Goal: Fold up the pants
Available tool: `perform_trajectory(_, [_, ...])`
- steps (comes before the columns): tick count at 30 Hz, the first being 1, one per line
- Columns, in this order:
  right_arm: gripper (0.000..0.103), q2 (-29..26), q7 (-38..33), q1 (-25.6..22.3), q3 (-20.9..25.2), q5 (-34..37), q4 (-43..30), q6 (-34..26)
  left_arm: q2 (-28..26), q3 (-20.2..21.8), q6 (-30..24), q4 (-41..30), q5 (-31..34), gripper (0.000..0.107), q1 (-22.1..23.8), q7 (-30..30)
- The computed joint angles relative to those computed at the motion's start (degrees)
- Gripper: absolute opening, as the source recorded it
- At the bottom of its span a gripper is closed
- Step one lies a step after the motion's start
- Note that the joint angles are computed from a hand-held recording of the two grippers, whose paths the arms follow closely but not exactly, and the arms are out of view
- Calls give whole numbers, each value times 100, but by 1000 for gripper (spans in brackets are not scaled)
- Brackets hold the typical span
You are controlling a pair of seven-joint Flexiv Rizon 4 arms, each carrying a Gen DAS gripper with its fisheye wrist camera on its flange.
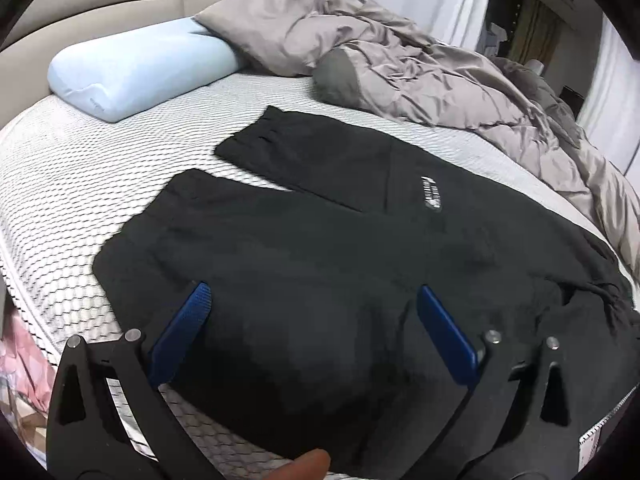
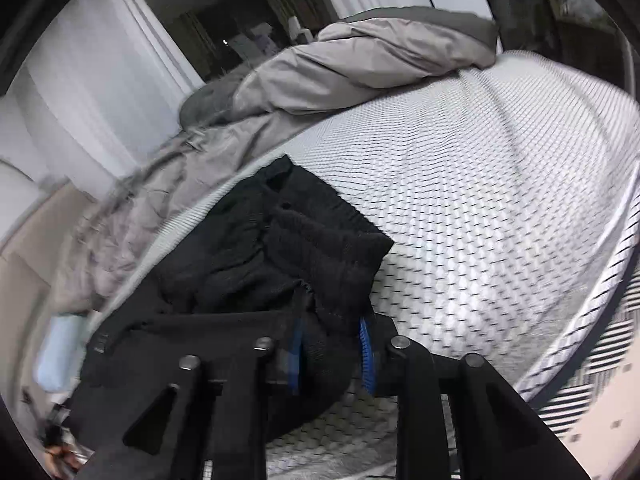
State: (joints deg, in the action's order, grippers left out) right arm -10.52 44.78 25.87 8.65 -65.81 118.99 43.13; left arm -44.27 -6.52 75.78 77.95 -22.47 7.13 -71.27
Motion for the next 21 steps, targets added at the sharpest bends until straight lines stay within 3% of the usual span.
perform_trajectory(1, [48,-12,-471,76,198,621,-79,-357,-4,-19,13,-15,15,102,-30,14])
perform_trajectory(2, [48,-23,-643,66,273,869,-131,-478,-17,-33,22,-49,29,102,-65,24])
perform_trajectory(3, [48,104,-440,151,160,743,-35,-461,-27,-44,16,-91,43,102,-101,33])
perform_trajectory(5, [62,312,40,153,96,229,42,-597,-61,-83,-57,-240,87,102,-190,86])
perform_trajectory(6, [67,354,-42,87,70,46,5,-539,-62,-165,-61,-260,78,102,-182,169])
perform_trajectory(7, [72,427,-145,-27,42,-177,46,-257,-80,-274,-79,-314,69,102,-182,294])
perform_trajectory(9, [73,322,-517,-311,-105,-479,-125,500,-120,-399,-74,-410,86,102,-255,521])
perform_trajectory(11, [84,4,-1072,-581,-296,-518,-483,1324,-196,-336,-56,-563,187,102,-449,640])
perform_trajectory(12, [84,-267,-1407,-743,-435,-485,-742,1842,-221,-285,-69,-617,215,102,-525,642])
perform_trajectory(16, [83,-1173,-2687,-1092,-611,834,-1519,2809,-374,-75,-445,-947,289,102,-793,484])
perform_trajectory(19, [80,-1821,-4079,-1451,-322,2191,-2289,2549,-566,131,-747,-1326,376,102,-927,243])
perform_trajectory(21, [80,-2093,-4426,-1563,-334,2624,-2559,2538,-721,279,-914,-1622,476,102,-1013,36])
